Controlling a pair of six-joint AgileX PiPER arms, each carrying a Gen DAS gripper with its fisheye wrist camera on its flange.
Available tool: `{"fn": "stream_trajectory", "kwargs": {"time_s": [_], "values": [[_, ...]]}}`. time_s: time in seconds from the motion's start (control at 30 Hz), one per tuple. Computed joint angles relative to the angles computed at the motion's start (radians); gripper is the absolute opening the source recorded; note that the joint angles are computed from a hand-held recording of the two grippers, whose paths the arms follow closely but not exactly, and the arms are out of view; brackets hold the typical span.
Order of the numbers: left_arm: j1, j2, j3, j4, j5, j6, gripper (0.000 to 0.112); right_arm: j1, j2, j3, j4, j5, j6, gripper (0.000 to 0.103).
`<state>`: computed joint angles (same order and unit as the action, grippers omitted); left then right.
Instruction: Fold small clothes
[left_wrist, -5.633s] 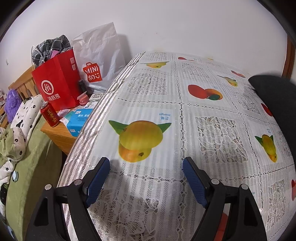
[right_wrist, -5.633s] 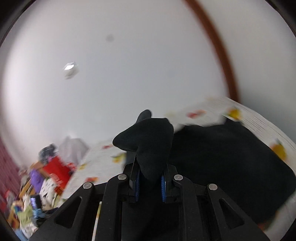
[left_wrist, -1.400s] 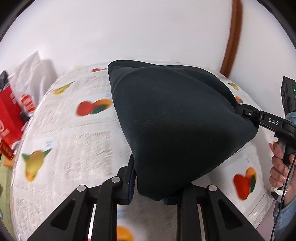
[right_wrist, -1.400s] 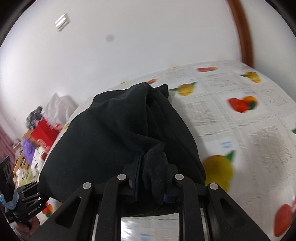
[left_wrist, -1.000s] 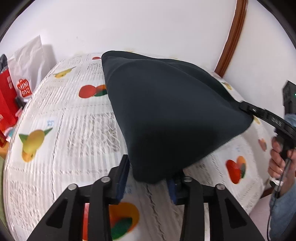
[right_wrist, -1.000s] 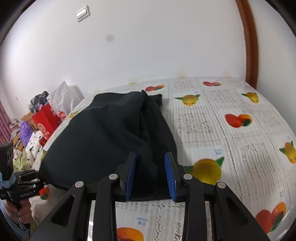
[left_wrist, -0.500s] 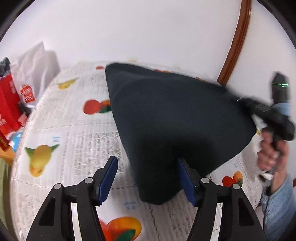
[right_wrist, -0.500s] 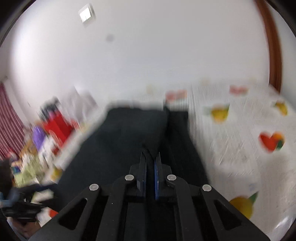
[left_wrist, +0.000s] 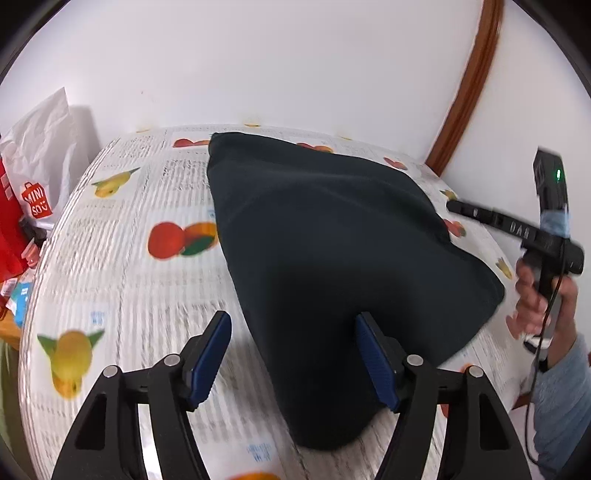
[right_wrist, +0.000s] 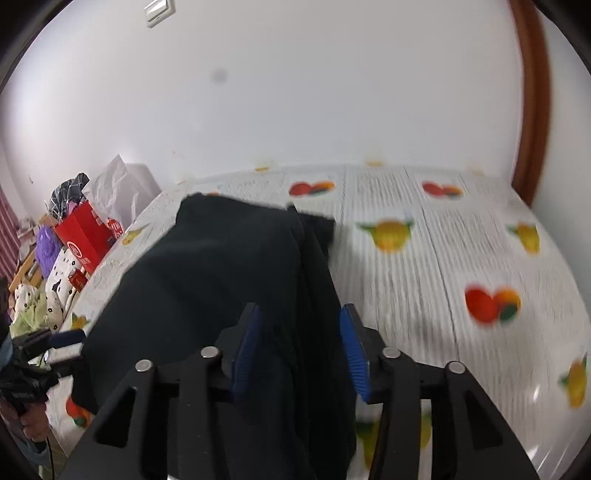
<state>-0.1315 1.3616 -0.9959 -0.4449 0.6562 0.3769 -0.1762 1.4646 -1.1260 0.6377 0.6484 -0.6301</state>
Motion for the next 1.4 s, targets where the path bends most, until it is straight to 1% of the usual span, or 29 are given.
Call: {"fn": "stream_trajectory", "kwargs": {"time_s": [0.07, 0.13, 0.23, 0.3, 0.33, 0.37, 0.4, 0.47, 0.5, 0.53, 0.57, 0.6, 0.67, 0.7, 0.73, 0.77, 0.8, 0.87, 0.93, 1.03, 1.1, 1.13, 1.17, 1.2, 1.23, 1.27, 1.3, 1.33, 1.4], "values": [[0.009, 0.008, -0.029, -0.012, 0.004, 0.001, 0.068, 0.030, 0.098, -0.142, -0.044, 0.054, 0.075, 0.045], [-0.006, 0.034, -0.065, 0.054, -0.021, -0.060, 0.068, 0.052, 0.196, -0.264, -0.086, 0.098, 0.151, 0.045], [-0.022, 0.102, -0.121, 0.113, -0.011, -0.108, 0.068, 0.073, 0.385, -0.485, -0.132, 0.201, 0.270, 0.045], [-0.022, 0.156, -0.148, 0.093, 0.001, -0.083, 0.068, 0.080, 0.482, -0.585, -0.127, 0.252, 0.317, 0.036], [-0.020, 0.168, -0.152, 0.080, -0.001, -0.068, 0.068, 0.075, 0.536, -0.642, -0.088, 0.292, 0.312, 0.019], [-0.020, 0.176, -0.156, 0.076, -0.002, -0.057, 0.069, 0.072, 0.565, -0.683, -0.063, 0.321, 0.291, 0.013], [-0.022, 0.187, -0.165, 0.080, 0.003, -0.049, 0.070, 0.067, 0.564, -0.683, -0.034, 0.310, 0.247, 0.012], [-0.015, 0.195, -0.172, 0.053, 0.009, -0.018, 0.070, 0.024, 0.497, -0.602, 0.122, 0.225, 0.076, 0.011], [-0.009, 0.199, -0.175, 0.029, 0.011, 0.004, 0.070, 0.007, 0.492, -0.598, 0.169, 0.229, 0.029, 0.011], [-0.008, 0.204, -0.179, 0.023, 0.012, 0.010, 0.070, 0.002, 0.501, -0.610, 0.176, 0.229, 0.023, 0.011], [-0.009, 0.208, -0.183, 0.023, 0.012, 0.010, 0.070, 0.007, 0.533, -0.634, 0.143, 0.216, 0.056, 0.011], [-0.015, 0.215, -0.193, 0.034, 0.012, -0.002, 0.070, 0.019, 0.565, -0.683, 0.075, 0.238, 0.129, 0.011], [-0.021, 0.223, -0.207, 0.050, 0.022, -0.020, 0.070, 0.036, 0.637, -0.782, -0.034, 0.316, 0.236, 0.013], [-0.022, 0.222, -0.210, 0.053, 0.022, -0.025, 0.070, 0.032, 0.632, -0.777, -0.035, 0.324, 0.234, 0.014], [-0.022, 0.219, -0.208, 0.056, 0.022, -0.029, 0.069, 0.028, 0.597, -0.734, -0.033, 0.298, 0.220, 0.018], [-0.021, 0.213, -0.203, 0.051, 0.021, -0.024, 0.069, 0.026, 0.539, -0.660, -0.048, 0.248, 0.212, 0.025], [-0.018, 0.206, -0.195, 0.042, 0.020, -0.015, 0.068, 0.027, 0.504, -0.622, -0.073, 0.222, 0.222, 0.030], [-0.016, 0.199, -0.188, 0.038, 0.016, -0.016, 0.068, 0.003, 0.405, -0.499, -0.040, 0.195, 0.165, 0.044], [-0.010, 0.190, -0.179, 0.023, 0.019, -0.006, 0.068, -0.045, 0.320, -0.376, 0.050, 0.215, 0.071, 0.050], [-0.010, 0.164, -0.153, 0.016, 0.015, -0.017, 0.068, -0.094, 0.258, -0.233, 0.140, 0.258, -0.001, 0.050], [-0.012, 0.139, -0.130, 0.018, 0.016, -0.034, 0.068, -0.110, 0.250, -0.169, 0.191, 0.270, -0.049, 0.050], [-0.015, 0.133, -0.126, 0.027, 0.015, -0.048, 0.068, -0.111, 0.244, -0.124, 0.224, 0.261, -0.083, 0.044], [-0.019, 0.124, -0.121, 0.041, 0.013, -0.068, 0.068, -0.111, 0.244, -0.099, 0.254, 0.260, -0.113, 0.012], [-0.021, 0.118, -0.119, 0.054, 0.013, -0.082, 0.068, -0.121, 0.241, -0.082, 0.290, 0.273, -0.159, 0.008], [-0.029, 0.105, -0.112, 0.081, 0.011, -0.110, 0.068, -0.140, 0.228, -0.045, 0.359, 0.259, -0.245, 0.007], [-0.034, 0.094, -0.106, 0.093, 0.009, -0.124, 0.068, -0.155, 0.190, 0.003, 0.419, 0.213, -0.321, 0.007], [-0.038, 0.083, -0.098, 0.098, 0.007, -0.133, 0.068, -0.163, 0.179, 0.022, 0.446, 0.198, -0.356, 0.007], [-0.043, 0.072, -0.092, 0.113, 0.008, -0.152, 0.068, -0.173, 0.180, 0.036, 0.461, 0.201, -0.352, 0.007], [-0.063, 0.046, -0.070, 0.165, -0.003, -0.207, 0.068, -0.163, 0.167, 0.058, 0.422, 0.181, -0.292, 0.007]]}}
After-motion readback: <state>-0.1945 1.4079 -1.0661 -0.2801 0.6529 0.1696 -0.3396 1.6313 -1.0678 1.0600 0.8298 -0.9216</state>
